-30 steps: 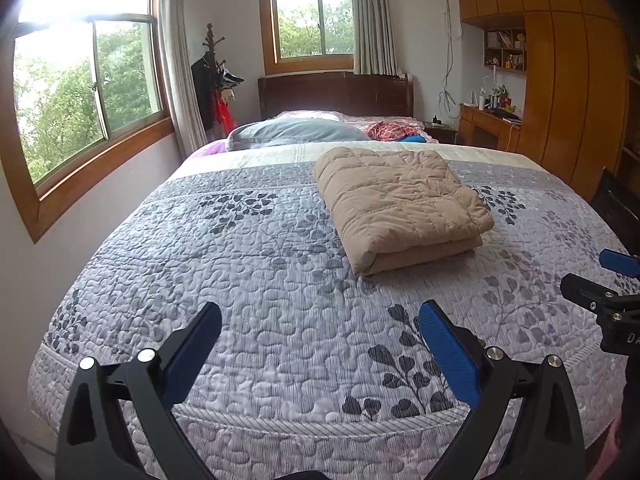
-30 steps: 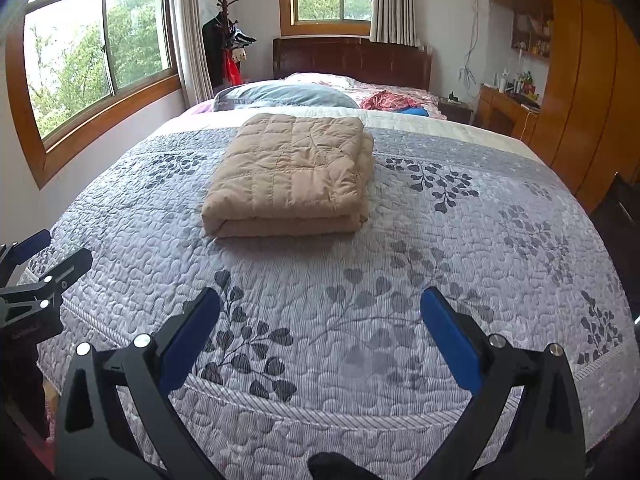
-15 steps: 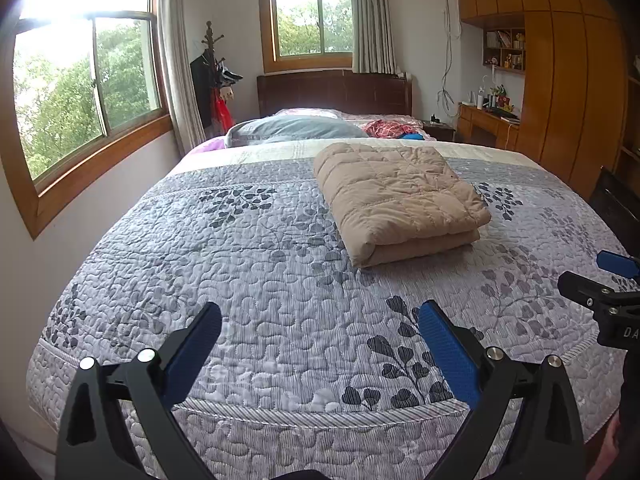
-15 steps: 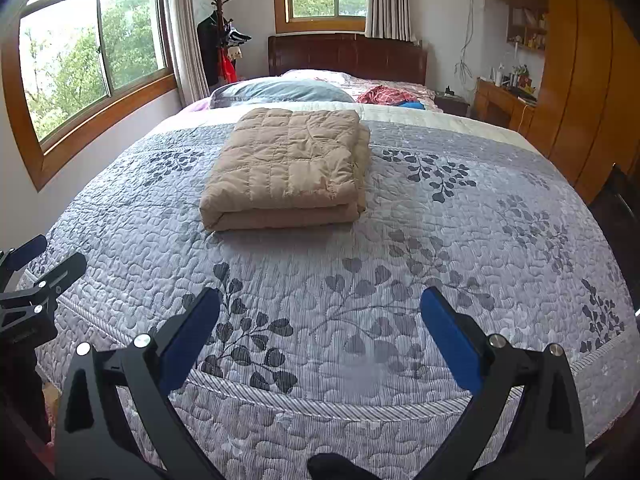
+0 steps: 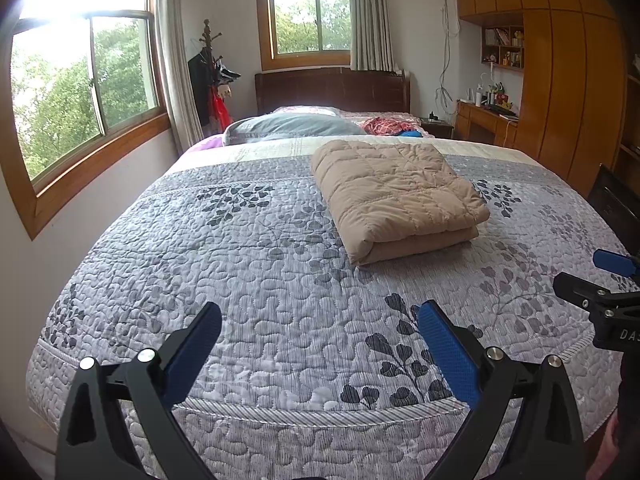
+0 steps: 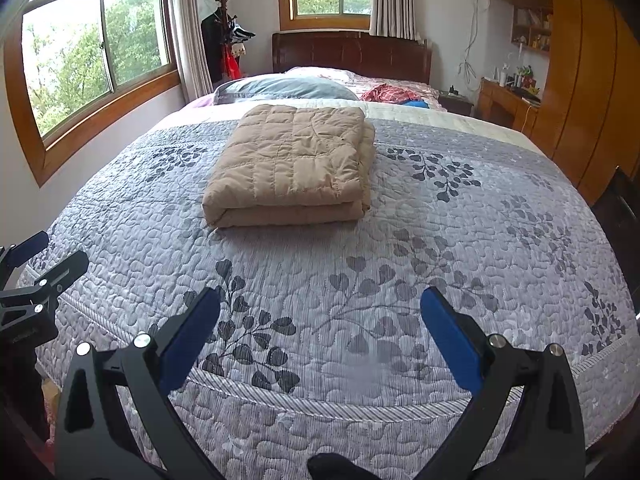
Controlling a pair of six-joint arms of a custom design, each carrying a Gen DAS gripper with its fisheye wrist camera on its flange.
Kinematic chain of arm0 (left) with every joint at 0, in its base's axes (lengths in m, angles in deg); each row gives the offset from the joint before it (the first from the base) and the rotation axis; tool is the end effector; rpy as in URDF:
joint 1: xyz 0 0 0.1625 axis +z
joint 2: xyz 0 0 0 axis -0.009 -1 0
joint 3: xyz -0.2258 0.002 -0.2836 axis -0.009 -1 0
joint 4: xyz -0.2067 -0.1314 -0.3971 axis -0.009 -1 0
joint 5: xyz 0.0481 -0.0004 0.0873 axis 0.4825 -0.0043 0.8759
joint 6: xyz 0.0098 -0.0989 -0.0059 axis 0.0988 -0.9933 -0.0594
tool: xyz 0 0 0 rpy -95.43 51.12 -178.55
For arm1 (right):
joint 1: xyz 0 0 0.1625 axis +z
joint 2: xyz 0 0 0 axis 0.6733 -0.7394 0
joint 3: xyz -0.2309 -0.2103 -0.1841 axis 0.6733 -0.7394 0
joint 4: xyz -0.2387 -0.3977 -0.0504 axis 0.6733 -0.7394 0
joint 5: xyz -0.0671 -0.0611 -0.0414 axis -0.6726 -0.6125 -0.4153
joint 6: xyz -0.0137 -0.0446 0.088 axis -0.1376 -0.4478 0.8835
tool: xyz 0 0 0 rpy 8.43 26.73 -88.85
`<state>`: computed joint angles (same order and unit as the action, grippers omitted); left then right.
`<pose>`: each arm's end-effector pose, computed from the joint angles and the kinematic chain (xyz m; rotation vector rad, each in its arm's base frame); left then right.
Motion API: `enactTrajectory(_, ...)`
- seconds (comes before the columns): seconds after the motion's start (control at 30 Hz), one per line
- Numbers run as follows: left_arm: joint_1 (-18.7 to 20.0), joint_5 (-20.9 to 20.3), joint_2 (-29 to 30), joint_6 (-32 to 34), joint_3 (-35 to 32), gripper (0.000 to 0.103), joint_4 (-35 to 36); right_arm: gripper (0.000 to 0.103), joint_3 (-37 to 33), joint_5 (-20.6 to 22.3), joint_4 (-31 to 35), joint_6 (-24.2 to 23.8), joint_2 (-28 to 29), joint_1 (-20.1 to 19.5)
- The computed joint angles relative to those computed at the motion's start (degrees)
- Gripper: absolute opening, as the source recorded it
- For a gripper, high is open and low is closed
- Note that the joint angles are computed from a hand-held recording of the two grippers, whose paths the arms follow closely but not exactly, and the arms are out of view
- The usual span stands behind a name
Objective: Fold large clothes
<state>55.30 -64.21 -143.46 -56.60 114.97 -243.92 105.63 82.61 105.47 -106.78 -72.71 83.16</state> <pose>-0.1273 -0.5051 0.2540 1.0516 2.3024 -0.7790 0.3402 -0.4076 0.0585 -0.0590 -2.0605 0.9919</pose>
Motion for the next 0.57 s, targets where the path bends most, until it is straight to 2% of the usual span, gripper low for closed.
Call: enactTrajectory(0.57,0.05,-0.31,-0.01,0.34,0.02,0.099,-0.20,0.100,-0.41,0.05,0.41,0.02,0.42,0.06)
